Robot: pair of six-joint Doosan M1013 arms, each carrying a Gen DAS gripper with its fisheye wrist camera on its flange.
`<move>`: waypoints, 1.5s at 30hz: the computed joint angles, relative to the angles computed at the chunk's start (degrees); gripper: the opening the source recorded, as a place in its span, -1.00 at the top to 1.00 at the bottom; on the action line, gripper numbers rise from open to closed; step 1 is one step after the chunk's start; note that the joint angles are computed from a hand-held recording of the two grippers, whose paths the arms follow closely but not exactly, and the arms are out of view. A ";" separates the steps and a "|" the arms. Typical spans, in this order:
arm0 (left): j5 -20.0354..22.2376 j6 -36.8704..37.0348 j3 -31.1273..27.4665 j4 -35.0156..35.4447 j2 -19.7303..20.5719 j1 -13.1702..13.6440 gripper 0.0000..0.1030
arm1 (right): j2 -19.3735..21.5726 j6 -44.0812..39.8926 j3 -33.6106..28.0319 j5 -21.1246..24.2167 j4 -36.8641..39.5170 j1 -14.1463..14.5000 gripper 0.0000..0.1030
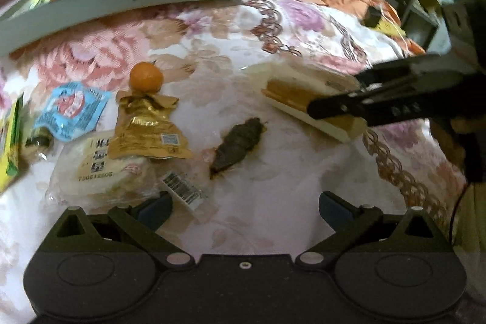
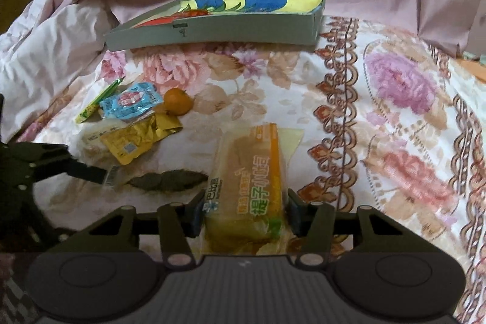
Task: Organize snacks
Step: 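Grasp the dark wrapped snack with the left tool while the right tool grasps the yellow bread bag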
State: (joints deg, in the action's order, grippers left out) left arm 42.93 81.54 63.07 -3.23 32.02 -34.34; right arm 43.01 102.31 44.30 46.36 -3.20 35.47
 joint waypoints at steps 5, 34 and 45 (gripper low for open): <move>5.71 6.81 -2.02 -2.73 0.54 -0.29 -0.99 | 0.93 -1.51 -1.58 2.12 -0.76 -0.36 -0.11; 13.35 15.72 -16.05 5.35 8.56 -0.39 -0.86 | 1.93 -0.34 -2.06 -0.13 4.81 -1.63 -0.23; 21.52 13.18 -21.56 5.00 11.35 -0.95 -0.21 | 2.48 -0.54 -2.78 0.73 5.14 -1.64 -0.29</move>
